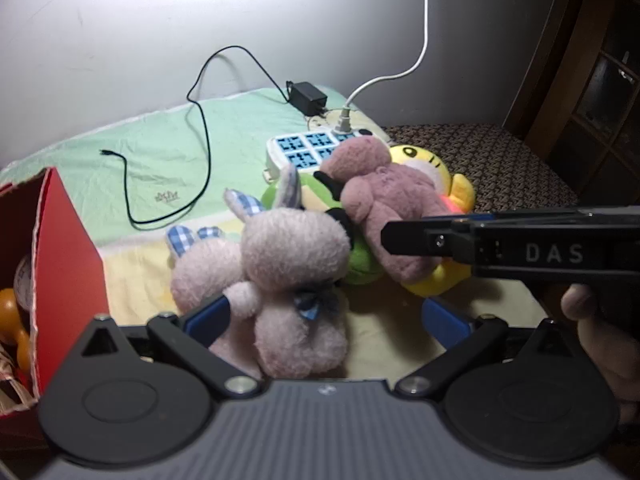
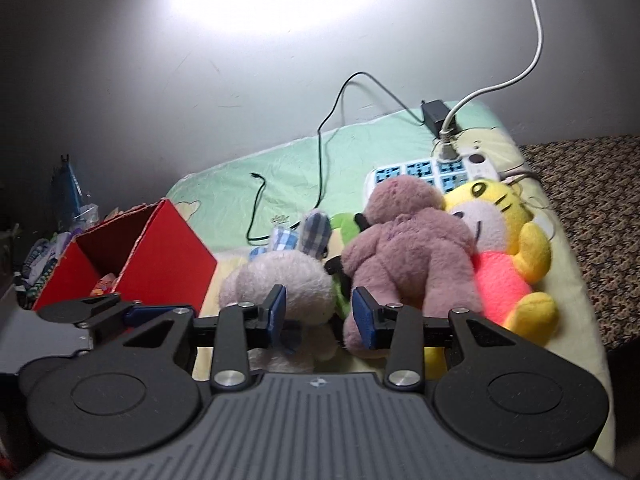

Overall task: Organize objects
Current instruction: 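Grasp the white bunny plush with the right gripper, then carry the white bunny with the right gripper into the red box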

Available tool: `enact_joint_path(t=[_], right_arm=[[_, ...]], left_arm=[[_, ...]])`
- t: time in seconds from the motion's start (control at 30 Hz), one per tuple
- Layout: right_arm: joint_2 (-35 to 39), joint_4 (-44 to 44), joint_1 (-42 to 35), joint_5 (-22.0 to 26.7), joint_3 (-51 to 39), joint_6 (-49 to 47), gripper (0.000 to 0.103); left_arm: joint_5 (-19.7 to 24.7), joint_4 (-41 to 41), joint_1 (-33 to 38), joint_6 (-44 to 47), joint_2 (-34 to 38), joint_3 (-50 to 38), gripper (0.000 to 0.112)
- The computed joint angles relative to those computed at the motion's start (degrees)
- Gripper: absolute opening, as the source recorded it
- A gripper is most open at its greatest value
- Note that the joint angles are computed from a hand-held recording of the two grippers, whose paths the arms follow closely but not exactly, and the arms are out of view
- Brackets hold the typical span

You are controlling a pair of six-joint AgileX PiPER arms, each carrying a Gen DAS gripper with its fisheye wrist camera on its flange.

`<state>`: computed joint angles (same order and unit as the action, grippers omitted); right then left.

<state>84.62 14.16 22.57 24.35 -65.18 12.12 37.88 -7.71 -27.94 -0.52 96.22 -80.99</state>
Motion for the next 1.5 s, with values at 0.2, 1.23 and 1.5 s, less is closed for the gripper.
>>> enact_joint_path(t=[0.2,1.23,1.5], right_arm=[[6.2,19.7,-2.3,-0.2,-1.9,-12.4,0.041],[-1.7,40.9,3.0,-5.0,4.3,-27.1,0.028],[3.8,37.0,9.6,-5.9,-7.1,-24.1,0.027]], left_arm=[[-2.3,-2.2,1.2,4.6,2.4,0.6,0.101],[-6.7,-0.9,-0.8,2.5,-14.7,12.6,0.066],[-5.4,-3.7,6.8,8.3,-25.1,14.3,0.066]])
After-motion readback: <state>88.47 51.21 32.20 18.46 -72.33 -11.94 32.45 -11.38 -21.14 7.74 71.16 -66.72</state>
